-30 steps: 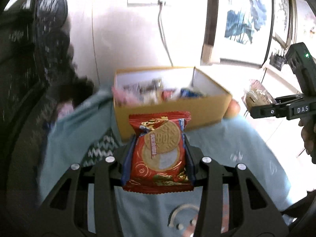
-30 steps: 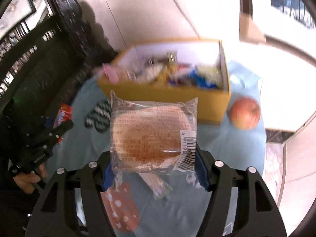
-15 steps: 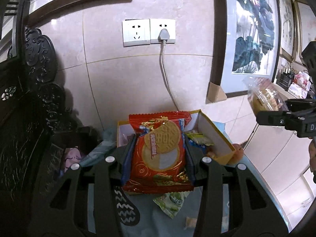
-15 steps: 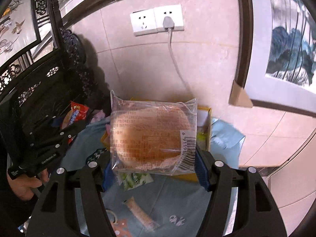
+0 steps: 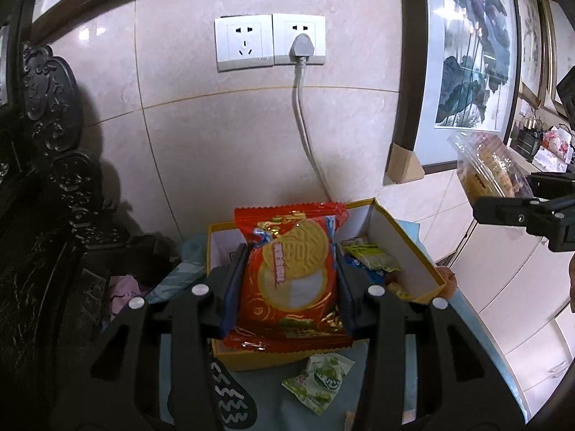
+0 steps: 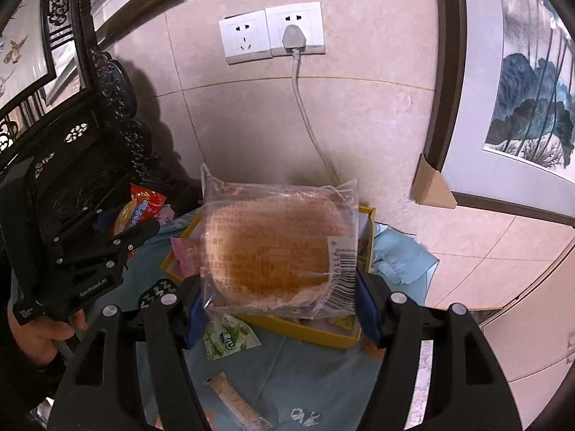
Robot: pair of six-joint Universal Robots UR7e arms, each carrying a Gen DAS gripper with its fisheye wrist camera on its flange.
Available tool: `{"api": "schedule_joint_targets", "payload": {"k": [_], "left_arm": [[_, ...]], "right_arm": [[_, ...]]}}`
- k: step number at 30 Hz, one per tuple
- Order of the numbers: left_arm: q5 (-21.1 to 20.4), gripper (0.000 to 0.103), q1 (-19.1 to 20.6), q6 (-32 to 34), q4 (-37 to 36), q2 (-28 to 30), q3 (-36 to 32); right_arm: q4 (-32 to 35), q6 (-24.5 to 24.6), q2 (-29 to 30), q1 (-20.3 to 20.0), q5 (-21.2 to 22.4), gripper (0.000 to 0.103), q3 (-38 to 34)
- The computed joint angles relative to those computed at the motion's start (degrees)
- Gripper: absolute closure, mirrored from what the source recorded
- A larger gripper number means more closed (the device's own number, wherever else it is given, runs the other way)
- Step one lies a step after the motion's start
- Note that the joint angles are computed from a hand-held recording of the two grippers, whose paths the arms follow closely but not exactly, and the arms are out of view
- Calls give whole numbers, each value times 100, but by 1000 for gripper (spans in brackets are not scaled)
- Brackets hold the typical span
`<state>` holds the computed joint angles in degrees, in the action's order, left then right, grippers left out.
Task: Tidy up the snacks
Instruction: 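Carry both packets over the yellow box and open both grippers, then grasp the green candy bag with the left gripper while the right grasps the granola bar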
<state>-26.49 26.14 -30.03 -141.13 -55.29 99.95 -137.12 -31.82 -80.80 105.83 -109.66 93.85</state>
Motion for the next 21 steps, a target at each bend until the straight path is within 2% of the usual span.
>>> {"api": "schedule_joint_targets", "payload": {"k": [4, 5, 6, 7, 9, 10, 17, 21], "left_arm": [[6, 58, 162, 225, -140, 173, -190], [45, 50, 210, 299, -185, 242, -261], [125, 21, 263, 340, -178, 322, -349], [260, 3, 338, 179, 69, 407, -474], [401, 2, 453, -263, 500, 462, -603], [304, 2, 521, -529, 769, 435, -655], [61, 2, 550, -1114, 1038, 100, -114], [-250, 2, 536, -1739, 1357, -140, 447]], "right_arm": [[-196, -25, 269, -5, -46, 36, -191], [-266, -58, 348, -14, -32, 35, -247], [-218, -45, 478, -34, -56, 27, -370], [-35, 54, 678, -55, -231, 15, -569], [-158, 44, 852, -70, -530, 7, -646], [-156, 41, 861, -99, -539, 7, -642], [-4, -5, 446, -373, -259, 6, -95], [346, -466, 22, -535, -19, 5, 575]]}}
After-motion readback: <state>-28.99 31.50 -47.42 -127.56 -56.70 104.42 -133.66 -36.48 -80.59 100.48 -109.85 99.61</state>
